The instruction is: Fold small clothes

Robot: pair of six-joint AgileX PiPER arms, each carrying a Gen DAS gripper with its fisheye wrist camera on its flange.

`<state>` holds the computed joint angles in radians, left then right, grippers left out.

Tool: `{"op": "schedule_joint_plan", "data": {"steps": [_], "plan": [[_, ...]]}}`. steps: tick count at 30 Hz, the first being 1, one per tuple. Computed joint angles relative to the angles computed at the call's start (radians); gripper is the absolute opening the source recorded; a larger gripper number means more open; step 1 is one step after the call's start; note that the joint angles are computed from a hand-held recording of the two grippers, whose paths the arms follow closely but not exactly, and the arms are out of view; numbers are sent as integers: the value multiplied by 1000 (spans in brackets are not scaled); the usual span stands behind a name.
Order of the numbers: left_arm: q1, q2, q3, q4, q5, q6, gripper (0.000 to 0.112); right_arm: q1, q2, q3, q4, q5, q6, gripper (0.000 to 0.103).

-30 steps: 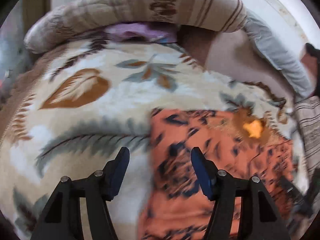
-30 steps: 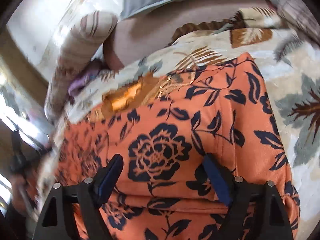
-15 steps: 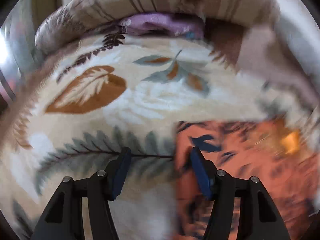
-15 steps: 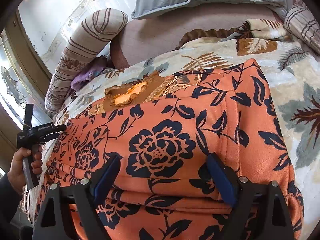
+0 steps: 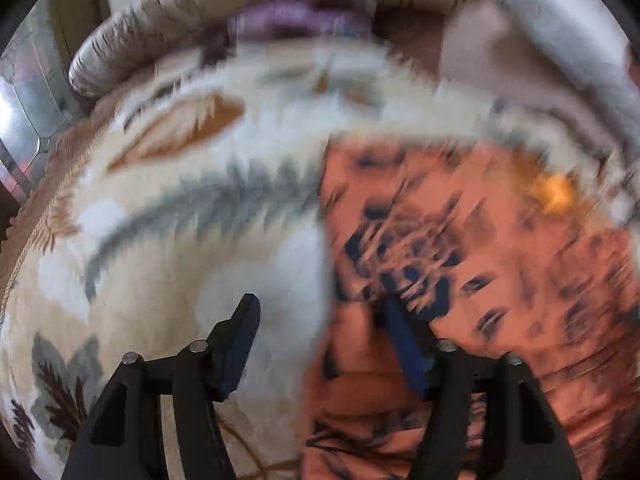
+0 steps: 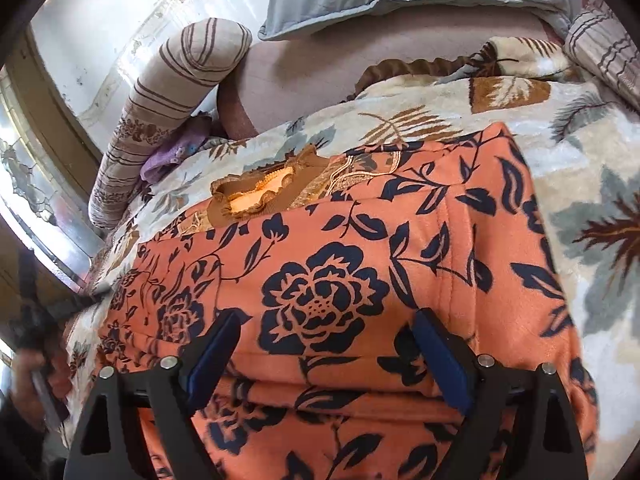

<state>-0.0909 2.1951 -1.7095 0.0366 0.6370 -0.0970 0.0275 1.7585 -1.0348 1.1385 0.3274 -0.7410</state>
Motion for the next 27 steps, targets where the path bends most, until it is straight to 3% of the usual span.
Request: {"op": "schedule_joint_plan", "data": {"steps": [2,4,7,9,12,14,17,22,27], "plan": [[-10,6,-19,74,10,-77,81,-23,-34,4,91,2,-58,90],[-22,19,-60,114,53,-119,81,-43,11,-61,21,13,13,90],[-23,-20,-33,108,75,-151,79,-116,204,-226,-138,118,214,90],[-9,-110,73,79,36,-138,79,-157,172,-223,-98,175,257,88],[20,-313,322,14,-100,-60,79,-146,-19,-60,-49,103,171,88],[52,-445,464,-84,-139,53,79,-152,-152,59,-29,111,103,89],[107,-628,634,-244,-156,241,79,-174,-362,217,-225,155,192,89],[219,-1021,832,-527,-63,540,79,-372,-737,374,-378,311,226,89],[212,-1282,751,-596,104,543,80,-678,-1066,320,-335,540,110,89]]}}
